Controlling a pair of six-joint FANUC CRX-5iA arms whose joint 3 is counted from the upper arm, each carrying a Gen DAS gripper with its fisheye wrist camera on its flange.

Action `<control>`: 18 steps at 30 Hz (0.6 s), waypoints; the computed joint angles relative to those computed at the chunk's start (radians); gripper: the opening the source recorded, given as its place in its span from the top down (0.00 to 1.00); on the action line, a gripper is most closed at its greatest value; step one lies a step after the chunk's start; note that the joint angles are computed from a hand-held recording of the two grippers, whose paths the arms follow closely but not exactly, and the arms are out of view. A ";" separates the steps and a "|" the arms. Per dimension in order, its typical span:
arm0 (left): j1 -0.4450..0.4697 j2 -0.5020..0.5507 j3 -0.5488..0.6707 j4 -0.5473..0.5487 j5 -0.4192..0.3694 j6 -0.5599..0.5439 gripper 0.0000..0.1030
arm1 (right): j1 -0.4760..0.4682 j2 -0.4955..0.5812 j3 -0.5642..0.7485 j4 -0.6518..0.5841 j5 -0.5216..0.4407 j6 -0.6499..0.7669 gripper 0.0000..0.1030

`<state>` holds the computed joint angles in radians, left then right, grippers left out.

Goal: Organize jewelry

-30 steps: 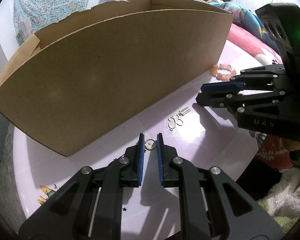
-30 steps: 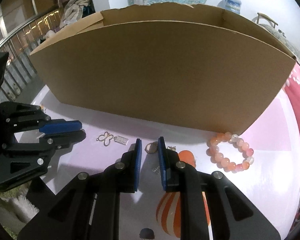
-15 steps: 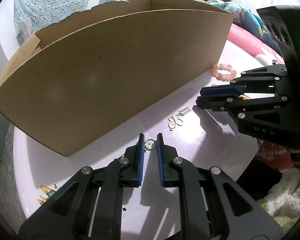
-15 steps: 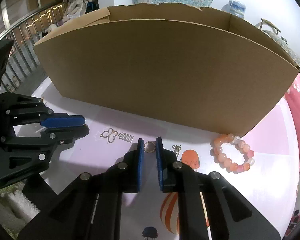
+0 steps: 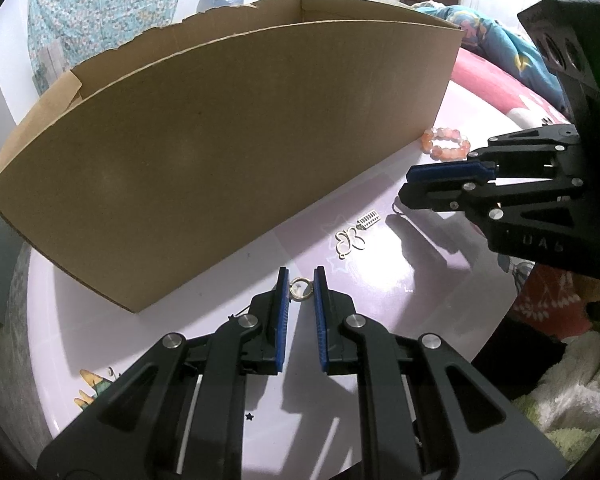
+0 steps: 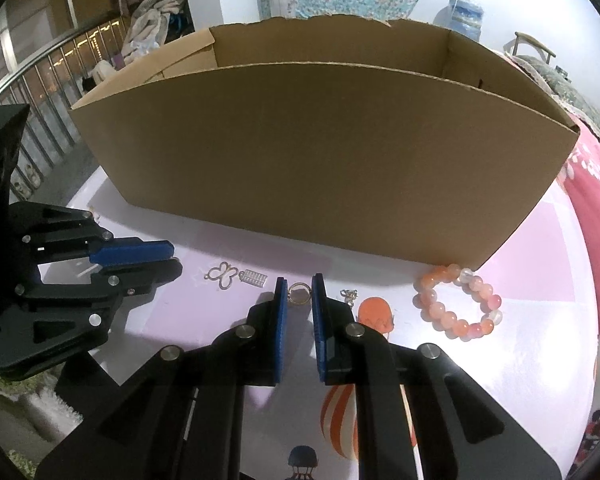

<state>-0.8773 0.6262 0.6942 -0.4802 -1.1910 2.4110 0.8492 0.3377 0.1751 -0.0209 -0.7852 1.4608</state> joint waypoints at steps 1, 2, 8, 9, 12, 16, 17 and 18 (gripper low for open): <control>-0.001 0.000 0.001 -0.001 -0.002 0.002 0.89 | -0.002 -0.002 -0.002 -0.002 0.002 0.001 0.88; -0.001 -0.001 0.000 -0.001 -0.001 0.005 0.89 | -0.003 -0.003 -0.001 -0.004 0.002 0.002 0.88; -0.009 -0.001 0.010 -0.016 -0.012 0.020 0.89 | -0.006 -0.018 -0.013 -0.009 0.014 0.008 0.88; -0.012 -0.002 0.013 -0.021 -0.013 0.021 0.89 | -0.007 -0.022 -0.016 -0.009 0.018 0.008 0.88; -0.021 0.000 0.031 -0.036 -0.027 0.020 0.89 | -0.007 -0.038 -0.029 -0.008 0.029 0.008 0.88; -0.033 -0.001 0.049 -0.057 -0.039 0.022 0.89 | -0.005 -0.061 -0.051 0.001 0.048 0.004 0.88; -0.037 0.000 0.057 -0.065 -0.043 0.022 0.89 | -0.004 -0.069 -0.059 0.003 0.053 0.003 0.88; -0.040 -0.002 0.059 -0.071 -0.044 0.022 0.89 | -0.003 -0.075 -0.063 0.006 0.057 0.001 0.88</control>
